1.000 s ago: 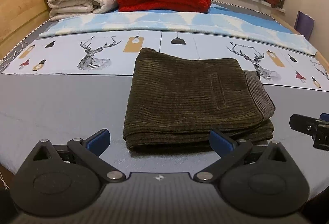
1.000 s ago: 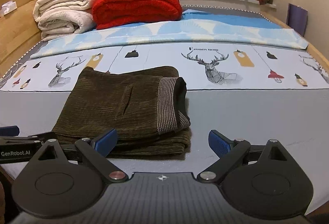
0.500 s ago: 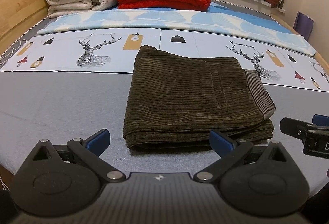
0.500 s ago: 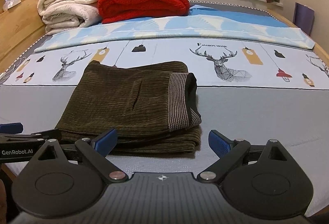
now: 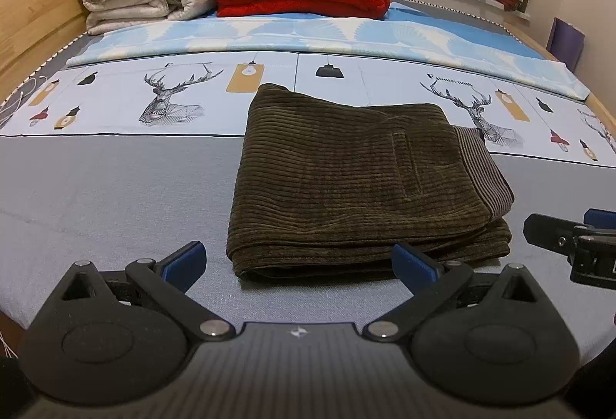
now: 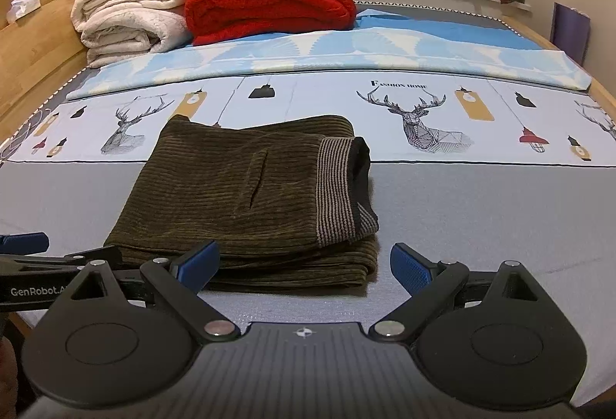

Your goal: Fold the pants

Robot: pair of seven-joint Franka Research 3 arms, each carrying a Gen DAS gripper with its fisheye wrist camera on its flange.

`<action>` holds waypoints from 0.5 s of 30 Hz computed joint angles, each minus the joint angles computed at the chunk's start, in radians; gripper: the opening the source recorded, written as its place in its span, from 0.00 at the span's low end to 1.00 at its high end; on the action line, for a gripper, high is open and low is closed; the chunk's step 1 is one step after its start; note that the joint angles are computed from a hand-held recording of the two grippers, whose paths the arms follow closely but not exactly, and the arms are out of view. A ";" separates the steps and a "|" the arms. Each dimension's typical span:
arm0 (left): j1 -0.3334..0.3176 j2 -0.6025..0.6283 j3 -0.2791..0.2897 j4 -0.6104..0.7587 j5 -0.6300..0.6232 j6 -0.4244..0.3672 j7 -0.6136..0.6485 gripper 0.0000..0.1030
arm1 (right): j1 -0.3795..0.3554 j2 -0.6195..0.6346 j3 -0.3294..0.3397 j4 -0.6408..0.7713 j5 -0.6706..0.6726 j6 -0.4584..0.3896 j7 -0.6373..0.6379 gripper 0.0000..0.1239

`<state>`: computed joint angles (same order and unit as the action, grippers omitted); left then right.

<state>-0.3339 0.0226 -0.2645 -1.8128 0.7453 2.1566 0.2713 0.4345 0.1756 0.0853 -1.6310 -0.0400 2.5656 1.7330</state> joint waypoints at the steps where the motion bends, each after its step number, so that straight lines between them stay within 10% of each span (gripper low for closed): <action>1: 0.000 0.000 0.000 0.000 0.000 0.000 0.000 1.00 | 0.000 0.001 0.000 0.001 0.000 0.000 0.000 0.77; 15: 0.001 -0.002 0.000 -0.004 -0.002 0.006 0.005 1.00 | -0.001 0.000 0.001 0.000 0.012 0.003 -0.007 0.77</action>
